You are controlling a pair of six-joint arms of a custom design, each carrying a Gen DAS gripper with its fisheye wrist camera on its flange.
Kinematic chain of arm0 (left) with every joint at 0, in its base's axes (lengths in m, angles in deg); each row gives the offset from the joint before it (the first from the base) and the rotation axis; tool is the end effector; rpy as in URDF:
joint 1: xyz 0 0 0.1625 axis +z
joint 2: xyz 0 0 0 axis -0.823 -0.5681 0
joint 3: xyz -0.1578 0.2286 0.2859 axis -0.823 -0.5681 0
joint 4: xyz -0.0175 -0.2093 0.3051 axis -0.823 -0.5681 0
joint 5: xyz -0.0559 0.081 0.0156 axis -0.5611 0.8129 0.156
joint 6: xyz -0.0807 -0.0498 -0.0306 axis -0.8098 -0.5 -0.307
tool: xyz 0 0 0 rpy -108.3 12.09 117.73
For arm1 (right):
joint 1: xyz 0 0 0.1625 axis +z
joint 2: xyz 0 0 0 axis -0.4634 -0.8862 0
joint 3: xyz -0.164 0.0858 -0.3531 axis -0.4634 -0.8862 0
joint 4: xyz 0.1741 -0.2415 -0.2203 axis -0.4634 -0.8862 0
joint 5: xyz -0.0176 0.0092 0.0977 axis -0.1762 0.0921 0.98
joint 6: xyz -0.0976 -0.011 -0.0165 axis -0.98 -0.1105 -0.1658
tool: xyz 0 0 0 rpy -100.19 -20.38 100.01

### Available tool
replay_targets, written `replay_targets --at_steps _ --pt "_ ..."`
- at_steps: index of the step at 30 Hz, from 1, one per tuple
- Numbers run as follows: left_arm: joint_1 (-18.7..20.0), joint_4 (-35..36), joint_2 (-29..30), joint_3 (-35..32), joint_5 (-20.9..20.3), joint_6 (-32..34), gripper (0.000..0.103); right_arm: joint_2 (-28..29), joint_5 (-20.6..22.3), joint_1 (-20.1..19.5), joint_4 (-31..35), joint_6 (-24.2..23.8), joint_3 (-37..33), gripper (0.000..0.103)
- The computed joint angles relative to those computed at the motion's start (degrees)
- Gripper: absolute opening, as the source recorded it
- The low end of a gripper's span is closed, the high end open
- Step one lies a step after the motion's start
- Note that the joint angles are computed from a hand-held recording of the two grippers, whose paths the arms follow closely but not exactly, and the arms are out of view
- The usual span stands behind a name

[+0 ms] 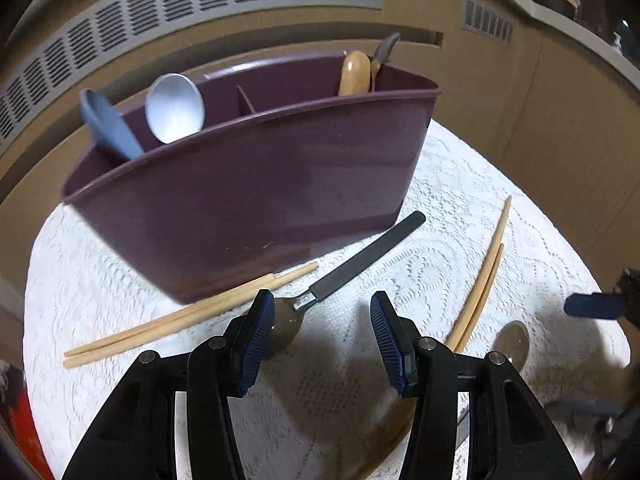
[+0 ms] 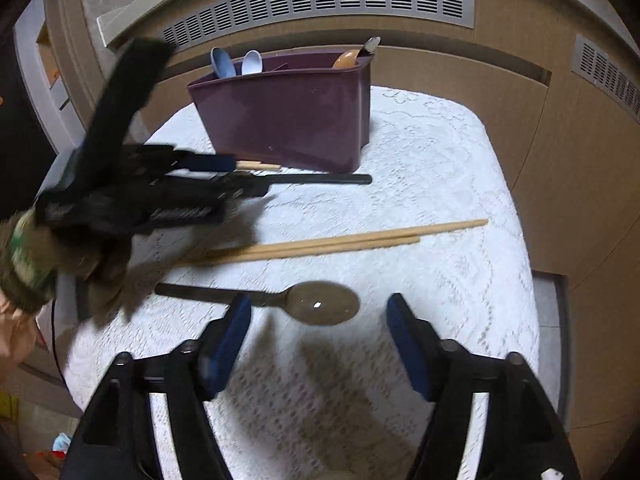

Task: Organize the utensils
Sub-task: 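Move left tool toward a wooden chopstick while right approaches black-handled spoon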

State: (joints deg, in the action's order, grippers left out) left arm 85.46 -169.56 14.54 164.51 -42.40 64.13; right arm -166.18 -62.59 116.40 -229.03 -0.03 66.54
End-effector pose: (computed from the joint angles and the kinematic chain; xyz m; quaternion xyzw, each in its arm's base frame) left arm -0.4338 -0.4619 -0.0204 0.4565 0.8525 -0.1305 0.2186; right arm 0.0786 -0.2997 0.3381 0.1007 -0.8870 0.3195 0.3179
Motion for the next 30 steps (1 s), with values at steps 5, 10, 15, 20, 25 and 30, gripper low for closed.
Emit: replay_targets --at_steps 5,10,15,20,25,30 --pt "0.22 5.0 -1.02 0.45 -6.22 -1.94 0.051 -0.87 -0.45 0.01 1.9 1.61 0.42 0.073" --pt "-2.57 4.95 -3.67 6.02 -5.0 -3.2 0.051 -1.14 0.66 -1.71 3.01 5.02 0.67 0.078" --pt "-2.19 6.03 -8.25 10.28 -8.02 -7.79 0.051 -1.91 3.01 -4.14 3.42 9.55 1.08 0.086" --pt "-2.18 6.58 -13.06 15.22 -8.89 -10.81 0.051 -1.99 4.81 -4.72 4.16 12.77 0.9 0.101" --pt "-2.93 5.51 -15.81 18.64 -7.94 -12.49 0.052 2.71 -1.75 -1.17 2.38 18.47 -0.5 0.103" --pt "-3.31 3.88 -18.43 22.16 -5.05 -16.71 0.056 11.04 -16.13 5.37 9.15 25.69 -5.62 0.103"
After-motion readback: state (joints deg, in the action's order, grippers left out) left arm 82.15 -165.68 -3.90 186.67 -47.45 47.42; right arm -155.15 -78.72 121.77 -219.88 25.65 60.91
